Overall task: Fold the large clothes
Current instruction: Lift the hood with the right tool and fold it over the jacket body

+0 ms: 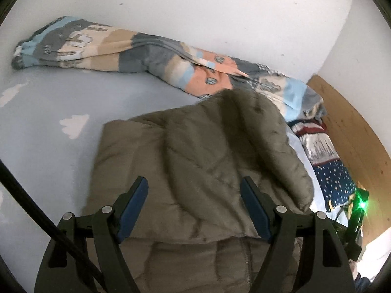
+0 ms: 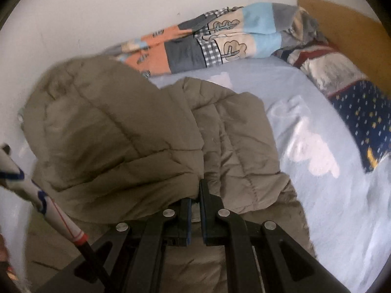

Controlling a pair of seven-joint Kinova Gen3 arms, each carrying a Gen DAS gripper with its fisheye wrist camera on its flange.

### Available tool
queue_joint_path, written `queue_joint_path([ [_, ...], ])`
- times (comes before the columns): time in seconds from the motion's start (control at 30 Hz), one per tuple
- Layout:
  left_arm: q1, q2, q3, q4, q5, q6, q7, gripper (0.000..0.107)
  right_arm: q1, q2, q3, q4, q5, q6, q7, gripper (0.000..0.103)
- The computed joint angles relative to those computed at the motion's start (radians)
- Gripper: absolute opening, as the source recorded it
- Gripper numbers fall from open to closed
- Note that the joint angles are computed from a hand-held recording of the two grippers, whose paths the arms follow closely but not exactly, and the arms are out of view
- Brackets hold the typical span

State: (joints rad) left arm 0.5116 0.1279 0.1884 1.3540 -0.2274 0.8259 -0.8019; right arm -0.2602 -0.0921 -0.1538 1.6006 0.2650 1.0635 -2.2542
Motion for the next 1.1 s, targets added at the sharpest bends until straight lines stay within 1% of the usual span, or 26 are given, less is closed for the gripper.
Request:
queue_joint_path([
  [0.03, 0.004, 0.007, 0.008, -0.005, -0.014, -0.004, 0.003, 0.077, -0.001, 0.003, 0.001, -0.004, -0.007, 0.003, 0.004, 0.006],
  [0.07, 0.020, 0.014, 0.009, -0.009, -0.041, -0.013, 0.016, 0.077, 0.006, 0.006, -0.017, -0.006, 0.003, 0.011, -0.004, 0.006],
  [0.13, 0.070, 0.040, 0.001, -0.033, -0.117, -0.009, 0.062, 0.077, 0.017, 0.015, -0.027, -0.012, -0.008, 0.016, 0.009, 0.006],
  [0.17, 0.070, 0.063, 0.024, -0.059, -0.143, 0.017, 0.074, 0.077, 0.050, 0.021, -0.049, -0.014, -0.022, 0.014, 0.021, 0.006],
  [0.2, 0.088, 0.097, 0.028, -0.096, -0.160, 0.058, 0.075, 0.077, 0.073, 0.024, -0.066, -0.011, -0.033, 0.010, 0.026, 0.006],
  [0.23, 0.114, 0.125, 0.013, -0.130, -0.162, 0.098, 0.068, 0.077, 0.082, 0.026, -0.064, -0.012, -0.049, 0.008, 0.034, 0.006],
  [0.3, 0.195, 0.213, -0.066, -0.189, -0.163, 0.180, 0.023, 0.077, 0.075, 0.028, -0.046, -0.012, -0.073, 0.005, 0.036, 0.006],
  [0.33, 0.232, 0.244, -0.112, -0.216, -0.150, 0.220, -0.002, 0.078, 0.082, 0.030, -0.043, -0.014, -0.087, 0.004, 0.045, 0.006],
  [0.37, 0.258, 0.271, -0.140, -0.243, -0.145, 0.261, -0.016, 0.078, 0.086, 0.032, -0.045, -0.015, -0.091, 0.005, 0.048, 0.007],
  [0.4, 0.277, 0.289, -0.150, -0.273, -0.156, 0.302, -0.020, 0.079, 0.087, 0.035, -0.044, -0.019, -0.094, 0.008, 0.054, 0.007],
  [0.43, 0.284, 0.300, -0.140, -0.298, -0.181, 0.334, -0.021, 0.079, 0.088, 0.037, -0.037, -0.022, -0.107, 0.011, 0.067, 0.010],
  [0.47, 0.273, 0.305, -0.113, -0.309, -0.202, 0.349, -0.020, 0.079, 0.086, 0.039, -0.028, -0.029, -0.126, 0.020, 0.080, 0.013],
  [0.5, 0.259, 0.304, -0.093, -0.309, -0.210, 0.349, -0.018, 0.079, 0.097, 0.041, -0.030, -0.038, -0.142, 0.033, 0.090, 0.014],
  [0.6, 0.247, 0.285, -0.096, -0.272, -0.189, 0.308, -0.009, 0.079, 0.116, 0.039, -0.022, -0.075, -0.186, 0.091, 0.106, 0.015],
  [0.67, 0.249, 0.281, -0.098, -0.266, -0.194, 0.305, -0.012, 0.079, 0.097, 0.019, -0.020, -0.092, -0.151, 0.107, 0.082, 0.015],
  [0.7, 0.250, 0.281, -0.099, -0.265, -0.196, 0.305, -0.013, 0.079, 0.085, 0.005, -0.030, -0.100, -0.115, 0.107, 0.062, 0.015],
  [0.77, 0.252, 0.275, -0.100, -0.252, -0.198, 0.297, -0.009, 0.079, 0.100, -0.024, -0.073, -0.097, -0.056, 0.072, 0.016, 0.015],
  [0.8, 0.252, 0.273, -0.100, -0.249, -0.200, 0.294, -0.008, 0.079, 0.093, -0.042, -0.073, -0.090, -0.044, 0.032, 0.007, 0.015],
  [0.87, 0.252, 0.269, -0.099, -0.240, -0.203, 0.287, -0.006, 0.079, 0.065, -0.062, -0.066, -0.067, -0.015, -0.050, -0.002, 0.023],
  [0.9, 0.250, 0.265, -0.098, -0.235, -0.201, 0.282, -0.005, 0.079, 0.075, -0.059, -0.083, -0.056, -0.005, -0.083, 0.000, 0.033],
  [0.93, 0.245, 0.258, -0.095, -0.230, -0.195, 0.278, -0.006, 0.079, 0.088, -0.051, -0.095, -0.046, -0.011, -0.114, 0.010, 0.038],
  [0.97, 0.241, 0.252, -0.094, -0.227, -0.188, 0.275, -0.007, 0.079, 0.107, -0.036, -0.113, -0.033, -0.010, -0.143, 0.007, 0.038],
  [1.0, 0.225, 0.240, -0.074, -0.219, -0.195, 0.269, 0.002, 0.079, 0.143, -0.021, -0.138, -0.027, -0.019, -0.157, 0.014, 0.038],
  [1.03, 0.228, 0.222, -0.071, -0.201, -0.217, 0.252, 0.028, 0.079, 0.166, 0.000, -0.144, -0.026, -0.044, -0.154, 0.028, 0.038],
  [1.07, 0.249, 0.195, -0.087, -0.176, -0.256, 0.223, 0.065, 0.079, 0.170, 0.030, -0.131, -0.035, -0.085, -0.135, 0.050, 0.038],
  [1.1, 0.285, 0.170, -0.120, -0.150, -0.297, 0.188, 0.096, 0.079, 0.156, 0.064, -0.104, -0.039, -0.125, -0.124, 0.068, 0.038],
])
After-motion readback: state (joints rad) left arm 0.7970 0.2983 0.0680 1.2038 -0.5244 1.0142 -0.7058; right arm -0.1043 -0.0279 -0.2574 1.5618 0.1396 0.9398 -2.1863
